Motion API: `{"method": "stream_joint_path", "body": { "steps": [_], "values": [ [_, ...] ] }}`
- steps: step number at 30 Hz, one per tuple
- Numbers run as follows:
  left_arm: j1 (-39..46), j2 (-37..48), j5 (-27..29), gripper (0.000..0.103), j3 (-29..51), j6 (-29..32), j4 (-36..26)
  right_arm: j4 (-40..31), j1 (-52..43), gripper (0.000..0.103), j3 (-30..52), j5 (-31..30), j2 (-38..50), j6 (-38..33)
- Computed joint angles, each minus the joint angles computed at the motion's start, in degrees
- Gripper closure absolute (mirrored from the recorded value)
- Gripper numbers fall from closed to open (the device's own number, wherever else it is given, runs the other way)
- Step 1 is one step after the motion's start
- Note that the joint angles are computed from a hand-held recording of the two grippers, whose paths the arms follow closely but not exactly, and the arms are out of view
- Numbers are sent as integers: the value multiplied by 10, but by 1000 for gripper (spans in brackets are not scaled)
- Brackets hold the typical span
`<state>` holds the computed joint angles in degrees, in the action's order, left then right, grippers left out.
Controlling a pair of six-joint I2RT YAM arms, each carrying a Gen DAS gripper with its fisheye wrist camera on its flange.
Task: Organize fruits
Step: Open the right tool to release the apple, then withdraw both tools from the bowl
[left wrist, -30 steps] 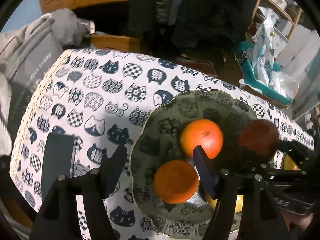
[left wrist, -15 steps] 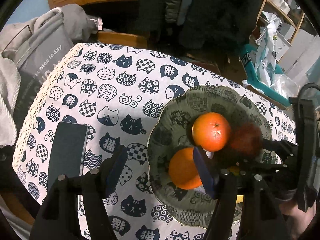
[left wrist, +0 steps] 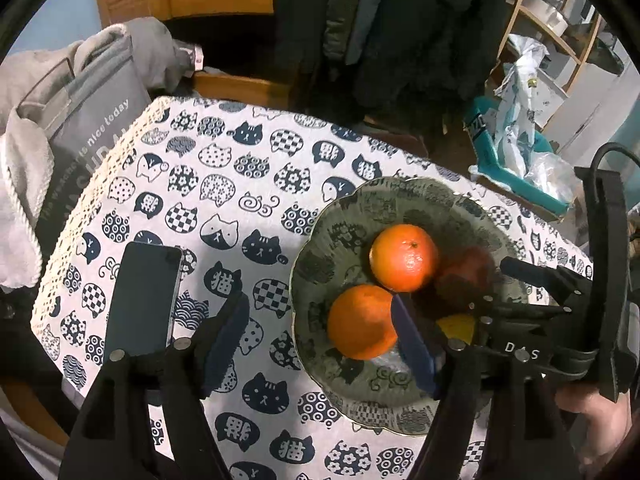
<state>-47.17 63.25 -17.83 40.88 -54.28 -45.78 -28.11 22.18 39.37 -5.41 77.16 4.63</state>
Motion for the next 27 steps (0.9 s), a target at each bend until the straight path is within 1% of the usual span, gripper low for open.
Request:
{"method": "stream_joint_path", "body": {
  "steps": [6, 12, 13, 15, 18, 21, 24, 26, 27],
  "values": [
    [-41, -7, -29, 28, 29, -21, -28, -51, -29, 14, 7, -6, -85, -13],
    [-93, -1, -64, 28, 79, -47, -61, -126, -88, 14, 32, -24, -183, -36],
    [-104, 2, -71, 27, 89, -52, -68, -141, -97, 14, 39, -25, -201, -40],
    [-122, 6, -84, 22, 106, -57, -77, -167, -114, 14, 53, -30, -230, -48],
    [-157, 19, -111, 22, 141, -67, -100, -208, -151, 14, 73, -47, -275, -71],
    [-181, 26, -126, 22, 167, -77, -113, -250, -201, 14, 98, -69, -310, -105],
    [-204, 34, -141, 21, 191, -87, -124, -295, -271, 14, 128, -104, -338, -157],
    [-220, 42, -150, 21, 205, -94, -133, -321, -319, 14, 144, -130, -347, -193],
    [-230, 51, -156, 20, 217, -97, -141, -340, -360, 14, 157, -156, -350, -220]
  ]
}}
